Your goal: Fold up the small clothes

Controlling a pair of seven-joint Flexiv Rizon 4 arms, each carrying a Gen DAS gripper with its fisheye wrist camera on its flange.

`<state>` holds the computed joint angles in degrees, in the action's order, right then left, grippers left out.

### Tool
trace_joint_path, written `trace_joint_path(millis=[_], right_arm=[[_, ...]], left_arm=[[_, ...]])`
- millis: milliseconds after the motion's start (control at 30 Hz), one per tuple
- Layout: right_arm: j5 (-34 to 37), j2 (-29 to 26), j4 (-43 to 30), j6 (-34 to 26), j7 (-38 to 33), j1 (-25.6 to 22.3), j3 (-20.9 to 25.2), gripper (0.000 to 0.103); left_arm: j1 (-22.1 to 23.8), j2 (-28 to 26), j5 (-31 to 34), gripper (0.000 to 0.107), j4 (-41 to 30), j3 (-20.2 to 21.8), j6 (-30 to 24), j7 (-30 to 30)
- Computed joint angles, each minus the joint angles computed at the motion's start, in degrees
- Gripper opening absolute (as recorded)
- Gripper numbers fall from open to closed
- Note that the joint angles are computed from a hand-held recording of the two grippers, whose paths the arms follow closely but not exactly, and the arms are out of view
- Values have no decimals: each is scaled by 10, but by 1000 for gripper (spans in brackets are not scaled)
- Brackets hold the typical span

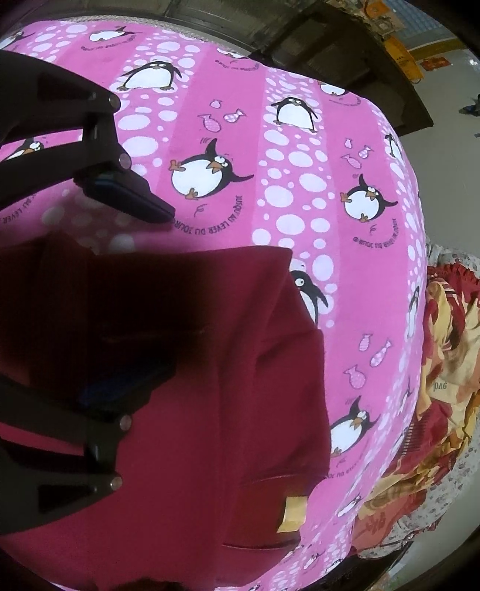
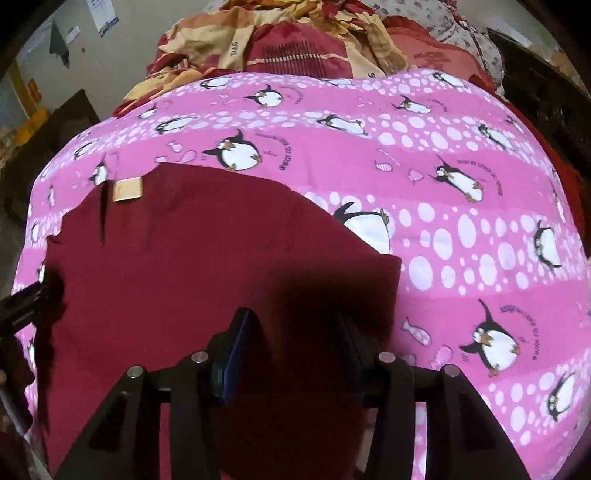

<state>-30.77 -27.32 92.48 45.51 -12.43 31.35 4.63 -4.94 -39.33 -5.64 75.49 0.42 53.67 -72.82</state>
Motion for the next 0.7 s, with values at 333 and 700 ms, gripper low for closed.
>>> trace_joint_path(millis=[333, 700], right_arm=[[35, 33, 31, -77, -22, 14, 41, 60], [22, 56, 49, -68, 24, 23, 37, 64]], left_arm=[[8, 36, -10, 76, 47, -8, 15, 16], [21, 102, -33, 76, 133, -15, 48, 53]])
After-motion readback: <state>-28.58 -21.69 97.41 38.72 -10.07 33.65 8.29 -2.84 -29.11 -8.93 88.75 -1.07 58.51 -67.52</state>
